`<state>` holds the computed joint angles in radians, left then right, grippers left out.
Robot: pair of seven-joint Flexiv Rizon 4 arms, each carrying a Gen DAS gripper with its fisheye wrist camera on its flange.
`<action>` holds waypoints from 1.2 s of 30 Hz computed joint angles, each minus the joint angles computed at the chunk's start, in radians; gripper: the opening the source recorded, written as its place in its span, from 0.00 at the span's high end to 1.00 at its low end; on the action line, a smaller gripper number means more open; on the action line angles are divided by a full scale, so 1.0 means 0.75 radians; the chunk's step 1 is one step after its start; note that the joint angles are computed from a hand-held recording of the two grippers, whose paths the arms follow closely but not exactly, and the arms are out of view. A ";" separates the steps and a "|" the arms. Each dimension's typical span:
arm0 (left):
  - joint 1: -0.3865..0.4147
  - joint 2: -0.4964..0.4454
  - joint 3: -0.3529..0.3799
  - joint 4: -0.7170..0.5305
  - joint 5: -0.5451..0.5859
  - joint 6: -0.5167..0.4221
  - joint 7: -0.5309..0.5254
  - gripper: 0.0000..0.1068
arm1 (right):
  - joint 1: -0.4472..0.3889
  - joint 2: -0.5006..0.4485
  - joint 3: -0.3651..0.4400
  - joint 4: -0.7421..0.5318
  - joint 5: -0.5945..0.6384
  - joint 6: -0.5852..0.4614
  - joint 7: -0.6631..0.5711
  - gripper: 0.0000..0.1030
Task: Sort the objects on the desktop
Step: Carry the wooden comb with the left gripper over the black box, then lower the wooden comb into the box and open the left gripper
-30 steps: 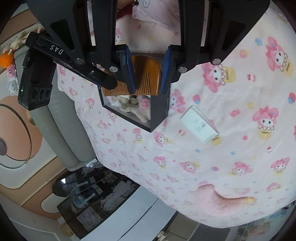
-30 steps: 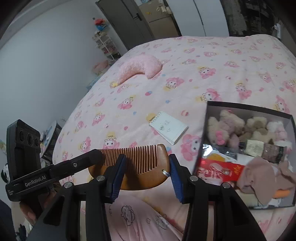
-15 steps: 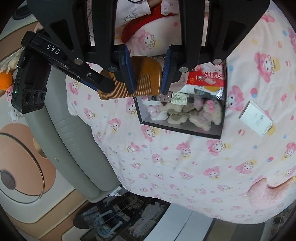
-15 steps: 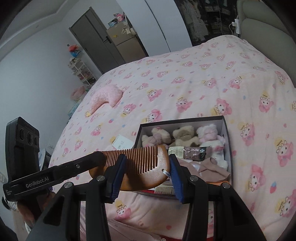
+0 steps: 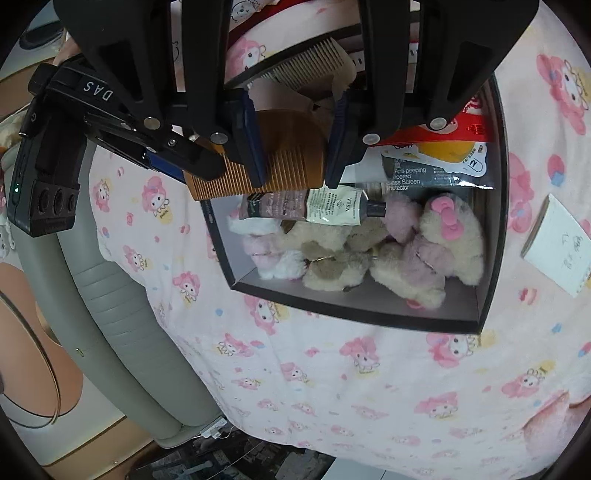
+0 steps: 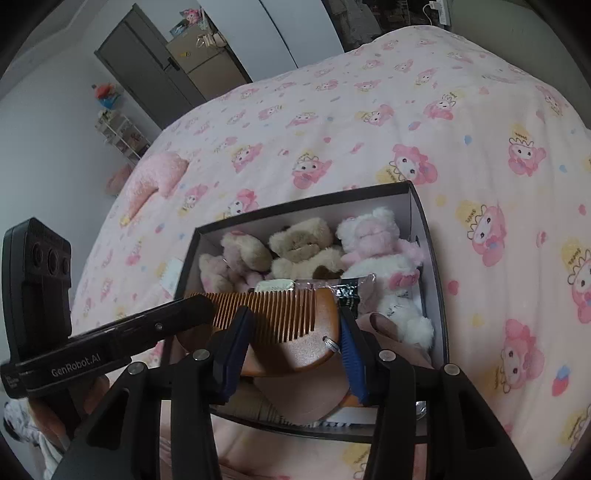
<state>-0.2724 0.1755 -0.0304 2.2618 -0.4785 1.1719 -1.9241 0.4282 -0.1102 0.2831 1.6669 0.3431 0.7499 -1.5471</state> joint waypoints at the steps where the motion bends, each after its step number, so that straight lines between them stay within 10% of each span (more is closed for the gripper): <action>1: -0.002 -0.016 -0.003 0.010 -0.003 0.020 -0.003 0.68 | 0.003 -0.013 -0.003 0.003 -0.013 -0.006 0.014 0.58; 6: 0.024 -0.083 -0.020 -0.028 0.076 -0.054 -0.011 0.69 | 0.009 -0.096 -0.013 -0.012 -0.079 -0.048 0.068 0.58; 11: 0.116 -0.043 -0.059 -0.099 0.534 -0.141 -0.248 0.70 | 0.003 -0.113 -0.010 0.004 -0.120 -0.034 0.098 0.58; 15: 0.013 -0.008 0.031 0.040 0.220 0.056 -0.066 0.71 | 0.007 -0.035 -0.019 0.138 -0.249 0.161 0.159 0.58; 25: -0.007 -0.107 -0.031 -0.028 0.104 0.013 0.047 0.74 | 0.037 -0.037 -0.032 0.178 -0.446 0.153 0.243 0.59; 31: 0.048 -0.066 -0.041 -0.014 0.307 0.040 -0.196 0.74 | 0.043 -0.018 -0.043 0.239 -0.605 0.235 0.328 0.59; 36: -0.086 -0.087 -0.009 0.068 -0.059 0.146 0.129 0.74 | 0.033 -0.024 -0.036 0.224 -0.598 0.226 0.344 0.59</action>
<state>-0.3368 0.1102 -0.0371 2.3130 -0.5231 1.2813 -1.8274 0.4528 -0.1283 0.2559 1.8352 -0.1054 0.9195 -1.2889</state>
